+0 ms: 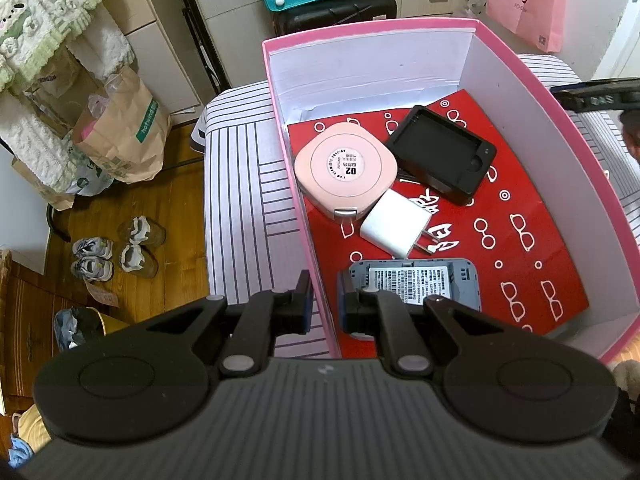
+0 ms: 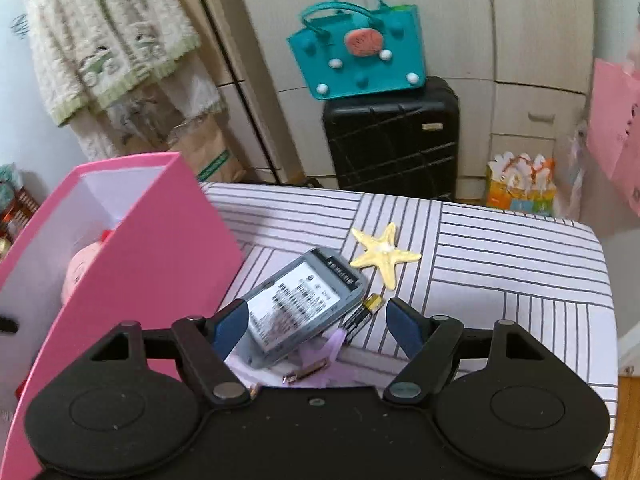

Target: Organize rigid objects

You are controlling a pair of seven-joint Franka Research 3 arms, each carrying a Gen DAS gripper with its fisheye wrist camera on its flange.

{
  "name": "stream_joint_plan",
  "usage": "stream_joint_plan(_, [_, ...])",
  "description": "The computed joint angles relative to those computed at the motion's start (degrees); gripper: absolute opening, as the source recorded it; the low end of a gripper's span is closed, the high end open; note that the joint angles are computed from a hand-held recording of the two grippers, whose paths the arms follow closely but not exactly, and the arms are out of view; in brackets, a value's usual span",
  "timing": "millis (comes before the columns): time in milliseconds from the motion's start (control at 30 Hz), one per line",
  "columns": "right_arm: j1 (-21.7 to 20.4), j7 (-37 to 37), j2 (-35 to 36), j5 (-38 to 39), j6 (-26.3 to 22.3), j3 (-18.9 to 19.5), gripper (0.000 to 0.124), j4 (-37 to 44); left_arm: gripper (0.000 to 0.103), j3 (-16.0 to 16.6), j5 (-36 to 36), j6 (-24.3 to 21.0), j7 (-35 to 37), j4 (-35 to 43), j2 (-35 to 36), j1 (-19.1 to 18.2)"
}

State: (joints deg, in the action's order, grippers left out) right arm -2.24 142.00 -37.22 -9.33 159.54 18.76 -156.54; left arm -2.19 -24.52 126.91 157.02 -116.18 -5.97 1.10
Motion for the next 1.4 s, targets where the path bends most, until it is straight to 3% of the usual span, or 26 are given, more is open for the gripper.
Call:
stream_joint_plan(167, [-2.1,1.5,3.1,-1.1,2.4,0.5,0.074,1.3,0.01,0.0,0.1,0.0,0.0,0.1,0.1,0.0])
stream_joint_plan(367, [-0.2,1.9,6.9,-1.2,-3.0,-1.1,0.071,5.2,0.01,0.0,0.1,-0.2,0.0,0.2,0.2,0.1])
stream_joint_plan(433, [-0.4,2.3,7.5,-2.7,-2.8,-1.0,0.06,5.5,0.01,0.0,0.0,-0.2,0.2,0.3,0.2,0.1])
stream_joint_plan(500, [-1.2,2.6,8.1,-5.1,-3.4,-0.7,0.03,6.1,0.01,-0.1,-0.2,-0.1,0.4,0.1,0.2,0.1])
stream_joint_plan(567, [-0.7,2.0,8.2,-6.1,-1.7,-1.9,0.014,5.4,0.01,0.0,-0.2,-0.2,0.4,0.2,0.2,0.1])
stream_joint_plan(767, [-0.4,-4.0,7.8,-8.0,-0.1,-3.1,0.001,4.9,0.01,-0.1,-0.2,-0.3,0.3,0.0,0.1,0.1])
stream_joint_plan(967, [-1.5,-6.0,6.4,-11.6,-5.4,-0.9,0.002,5.8,0.01,-0.1,-0.3,-0.2,0.3,-0.1,0.1,0.1])
stream_joint_plan(1167, [0.0,-2.7,3.3,-6.8,-1.9,-2.9,0.012,3.1,0.01,-0.1,-0.3,-0.4,0.2,0.2,0.3,0.2])
stream_joint_plan(1233, [1.9,-3.1,3.7,-3.4,-1.0,-4.2,0.021,3.2,0.01,-0.1,-0.3,-0.4,0.3,0.2,0.3,0.2])
stream_joint_plan(1300, [3.0,-3.0,4.8,-0.7,-1.7,-4.3,0.053,4.3,0.01,-0.1,-0.4,-0.3,0.3,0.1,0.3,0.2])
stream_joint_plan(1400, [3.7,-1.7,7.4,1.7,-3.7,-3.8,0.056,6.4,0.01,-0.1,-0.4,-0.4,0.3,0.2,0.3,0.2])
